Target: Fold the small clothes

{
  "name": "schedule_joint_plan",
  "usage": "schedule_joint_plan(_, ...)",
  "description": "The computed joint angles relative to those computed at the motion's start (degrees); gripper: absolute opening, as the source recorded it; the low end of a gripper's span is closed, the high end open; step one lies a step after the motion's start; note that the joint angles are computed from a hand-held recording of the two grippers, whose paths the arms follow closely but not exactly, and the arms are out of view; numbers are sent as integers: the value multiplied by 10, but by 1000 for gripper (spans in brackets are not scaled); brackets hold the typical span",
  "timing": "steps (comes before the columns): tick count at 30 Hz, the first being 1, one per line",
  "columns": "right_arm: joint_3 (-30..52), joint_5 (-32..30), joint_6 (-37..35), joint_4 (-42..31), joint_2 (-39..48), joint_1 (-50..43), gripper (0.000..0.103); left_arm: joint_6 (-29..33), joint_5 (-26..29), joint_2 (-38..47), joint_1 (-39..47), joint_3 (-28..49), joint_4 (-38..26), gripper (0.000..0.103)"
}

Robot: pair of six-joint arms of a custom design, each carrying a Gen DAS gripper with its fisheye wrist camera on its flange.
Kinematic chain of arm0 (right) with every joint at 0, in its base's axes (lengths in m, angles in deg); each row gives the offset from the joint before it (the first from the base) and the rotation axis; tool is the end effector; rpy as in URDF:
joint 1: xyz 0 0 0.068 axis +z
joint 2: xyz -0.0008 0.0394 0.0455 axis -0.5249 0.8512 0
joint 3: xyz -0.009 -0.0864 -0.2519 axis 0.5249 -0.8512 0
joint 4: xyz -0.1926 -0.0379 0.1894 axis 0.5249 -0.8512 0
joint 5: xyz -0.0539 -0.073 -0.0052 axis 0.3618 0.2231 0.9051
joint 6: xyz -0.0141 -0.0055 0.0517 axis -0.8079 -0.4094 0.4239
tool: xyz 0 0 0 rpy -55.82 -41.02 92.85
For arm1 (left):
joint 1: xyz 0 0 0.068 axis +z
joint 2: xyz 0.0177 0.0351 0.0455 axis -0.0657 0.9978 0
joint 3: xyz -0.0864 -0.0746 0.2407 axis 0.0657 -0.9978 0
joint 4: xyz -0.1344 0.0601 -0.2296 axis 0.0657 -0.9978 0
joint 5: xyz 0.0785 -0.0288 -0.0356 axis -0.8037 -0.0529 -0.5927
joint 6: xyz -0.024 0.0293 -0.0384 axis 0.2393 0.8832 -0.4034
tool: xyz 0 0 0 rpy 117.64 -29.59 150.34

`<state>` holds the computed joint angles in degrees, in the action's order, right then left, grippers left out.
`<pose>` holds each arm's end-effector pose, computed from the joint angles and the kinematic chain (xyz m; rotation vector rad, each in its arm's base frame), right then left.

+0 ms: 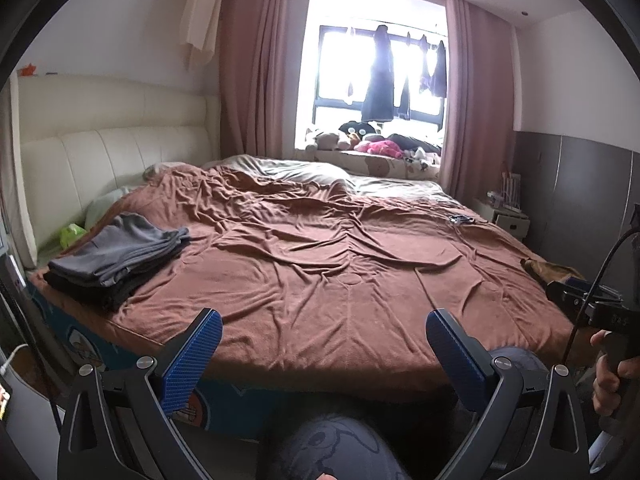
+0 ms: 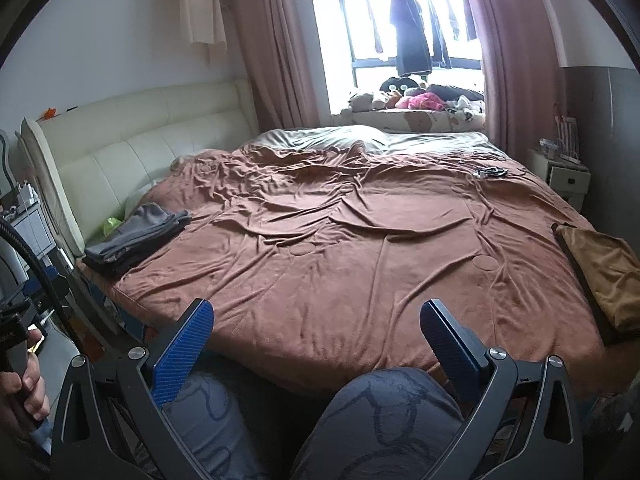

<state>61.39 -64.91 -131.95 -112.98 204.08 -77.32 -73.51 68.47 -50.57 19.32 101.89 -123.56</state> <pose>0.3146 -0.2742 0.1976 -0.6358 1.8850 0.6871 0.0912 0.0331 0.2937 -0.3145 1.9744 0.1046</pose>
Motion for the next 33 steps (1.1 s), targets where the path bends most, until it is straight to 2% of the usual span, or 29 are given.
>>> schedule_joint_plan(6,-6,3,4,5,-8,0,103,-3,8,7,8,-7,5,103)
schedule_joint_plan(9,-19,3,-2,14,-15,-2,103,-1,36,6,34,-13,1,103)
schedule_joint_plan(12,-13,2,-12,4,-10,-3,103,2,27,2,30,-15,-3,103)
schedule_joint_plan(19,-4,9,10,15,-4,-4,103,12,60,-14,69,-18,-9,103)
schedule_joint_plan(22,-7,10,11,17,-6,-6,103,14,50,-18,64,-19,-10,103)
schedule_joint_plan(26,-8,12,22,26,-10,-4,103,20,77,-19,87,-20,-16,103)
schedule_joint_plan(33,-20,9,17,36,-15,-6,103,30,90,-18,112,-17,-22,103)
